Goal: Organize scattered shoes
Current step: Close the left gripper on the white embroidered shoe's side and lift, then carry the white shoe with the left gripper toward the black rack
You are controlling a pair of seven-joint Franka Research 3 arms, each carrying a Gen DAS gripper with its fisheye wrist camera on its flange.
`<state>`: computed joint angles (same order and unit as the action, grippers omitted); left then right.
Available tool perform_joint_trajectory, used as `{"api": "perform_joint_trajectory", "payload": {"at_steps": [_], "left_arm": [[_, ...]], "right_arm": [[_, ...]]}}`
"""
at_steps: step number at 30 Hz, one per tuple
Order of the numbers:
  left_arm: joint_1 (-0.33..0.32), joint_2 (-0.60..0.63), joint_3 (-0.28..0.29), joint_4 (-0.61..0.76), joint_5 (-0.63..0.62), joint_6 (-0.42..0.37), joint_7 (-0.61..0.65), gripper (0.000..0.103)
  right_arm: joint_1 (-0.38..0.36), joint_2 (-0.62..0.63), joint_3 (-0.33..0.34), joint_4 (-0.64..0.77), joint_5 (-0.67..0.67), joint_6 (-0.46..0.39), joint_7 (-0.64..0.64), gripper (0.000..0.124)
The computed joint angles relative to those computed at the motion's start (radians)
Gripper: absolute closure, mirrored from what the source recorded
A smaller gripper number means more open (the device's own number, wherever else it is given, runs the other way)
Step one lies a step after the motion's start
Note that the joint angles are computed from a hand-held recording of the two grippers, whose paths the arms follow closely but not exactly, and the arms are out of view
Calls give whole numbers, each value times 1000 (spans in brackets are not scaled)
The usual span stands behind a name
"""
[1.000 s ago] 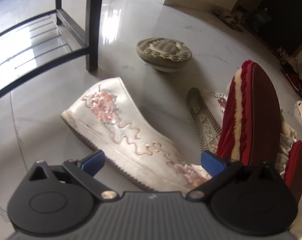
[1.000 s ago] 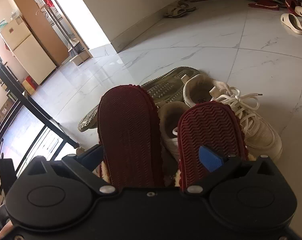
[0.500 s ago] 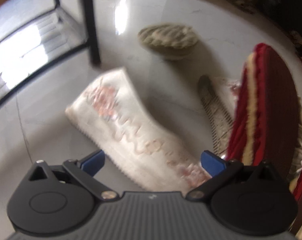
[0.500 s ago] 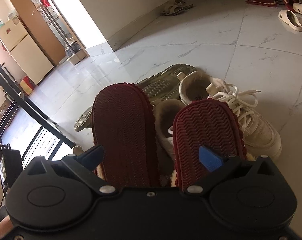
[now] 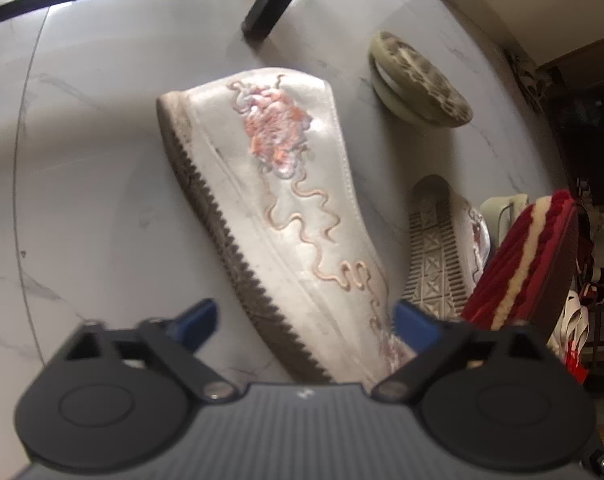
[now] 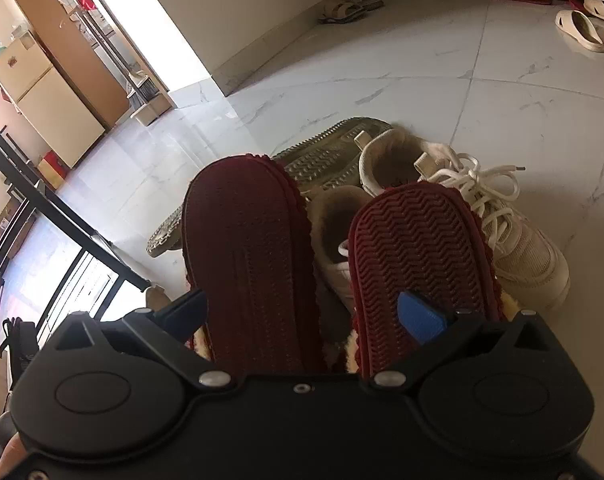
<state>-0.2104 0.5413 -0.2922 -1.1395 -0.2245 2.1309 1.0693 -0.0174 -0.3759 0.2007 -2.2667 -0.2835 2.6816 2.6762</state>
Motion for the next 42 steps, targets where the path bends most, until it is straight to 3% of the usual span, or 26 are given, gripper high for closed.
{"api": "perform_joint_trajectory", "payload": {"at_steps": [7, 14, 19, 24, 31, 37, 42], "left_arm": [[-13, -23, 17, -11, 44, 8, 3, 39], [12, -114, 30, -133, 82, 53, 51, 49], [13, -157, 54, -167, 145, 39, 52, 56], [25, -218, 64, -221, 176, 105, 65, 58], [37, -307, 91, -335, 276, 71, 111, 64], [55, -414, 121, -508, 391, 142, 61, 67], [64, -519, 131, -628, 509, 168, -121, 67]], "right_arm": [[8, 0, -5, 0, 13, -1, 1, 21], [8, -12, -3, -9, 24, 10, 3, 21], [12, -21, -1, -13, 40, 5, -5, 21], [12, -23, 3, -11, 48, 17, -16, 21], [13, -23, 9, -5, 58, 21, -13, 21], [14, -35, 16, -9, 66, 27, -12, 21], [20, -35, 21, 6, 69, 12, -21, 21]]}}
